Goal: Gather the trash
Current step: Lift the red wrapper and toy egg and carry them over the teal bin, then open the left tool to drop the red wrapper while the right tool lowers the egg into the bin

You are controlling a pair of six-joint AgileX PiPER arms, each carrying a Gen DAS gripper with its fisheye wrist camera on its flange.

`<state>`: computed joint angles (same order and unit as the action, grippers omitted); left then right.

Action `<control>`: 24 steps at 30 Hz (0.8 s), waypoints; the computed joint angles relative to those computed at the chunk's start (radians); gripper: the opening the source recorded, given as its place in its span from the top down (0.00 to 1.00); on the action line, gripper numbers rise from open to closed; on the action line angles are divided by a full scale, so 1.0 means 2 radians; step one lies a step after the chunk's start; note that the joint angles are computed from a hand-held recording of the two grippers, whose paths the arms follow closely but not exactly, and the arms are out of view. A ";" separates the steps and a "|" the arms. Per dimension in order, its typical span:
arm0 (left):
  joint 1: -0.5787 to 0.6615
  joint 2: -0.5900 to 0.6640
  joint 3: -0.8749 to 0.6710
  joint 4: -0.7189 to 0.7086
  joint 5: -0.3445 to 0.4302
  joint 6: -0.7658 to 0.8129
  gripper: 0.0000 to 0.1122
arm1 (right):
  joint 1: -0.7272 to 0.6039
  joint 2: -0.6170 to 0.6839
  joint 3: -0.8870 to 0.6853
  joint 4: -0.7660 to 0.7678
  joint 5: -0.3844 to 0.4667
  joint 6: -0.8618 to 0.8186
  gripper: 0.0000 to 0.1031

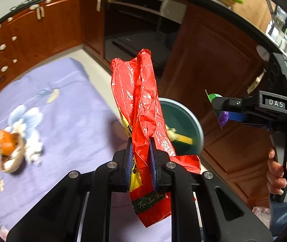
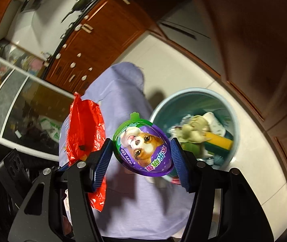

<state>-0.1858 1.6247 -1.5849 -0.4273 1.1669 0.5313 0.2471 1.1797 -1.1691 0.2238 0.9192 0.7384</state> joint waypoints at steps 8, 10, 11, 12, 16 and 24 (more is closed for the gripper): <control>-0.076 0.056 -0.022 0.029 -0.015 -0.044 0.86 | -0.098 -0.023 0.062 0.080 -0.004 -0.089 0.45; -0.082 0.068 -0.029 0.030 -0.014 -0.048 0.86 | -0.109 -0.023 0.068 0.089 -0.003 -0.099 0.45; -0.085 0.074 -0.032 0.029 -0.013 -0.051 0.86 | -0.117 -0.021 0.072 0.097 -0.002 -0.109 0.45; -0.089 0.082 -0.036 0.029 -0.013 -0.053 0.86 | -0.121 -0.021 0.074 0.100 -0.002 -0.113 0.45; -0.094 0.114 -0.064 0.027 -0.005 -0.056 0.85 | -0.136 -0.015 0.079 0.107 0.003 -0.127 0.45; -0.107 0.149 -0.071 0.015 -0.014 -0.052 0.48 | -0.147 -0.002 0.076 0.107 0.007 -0.136 0.45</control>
<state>-0.3995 1.9227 -1.7271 -0.3964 1.1381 0.4280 -0.0463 1.1766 -1.0163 0.4371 0.9336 0.4671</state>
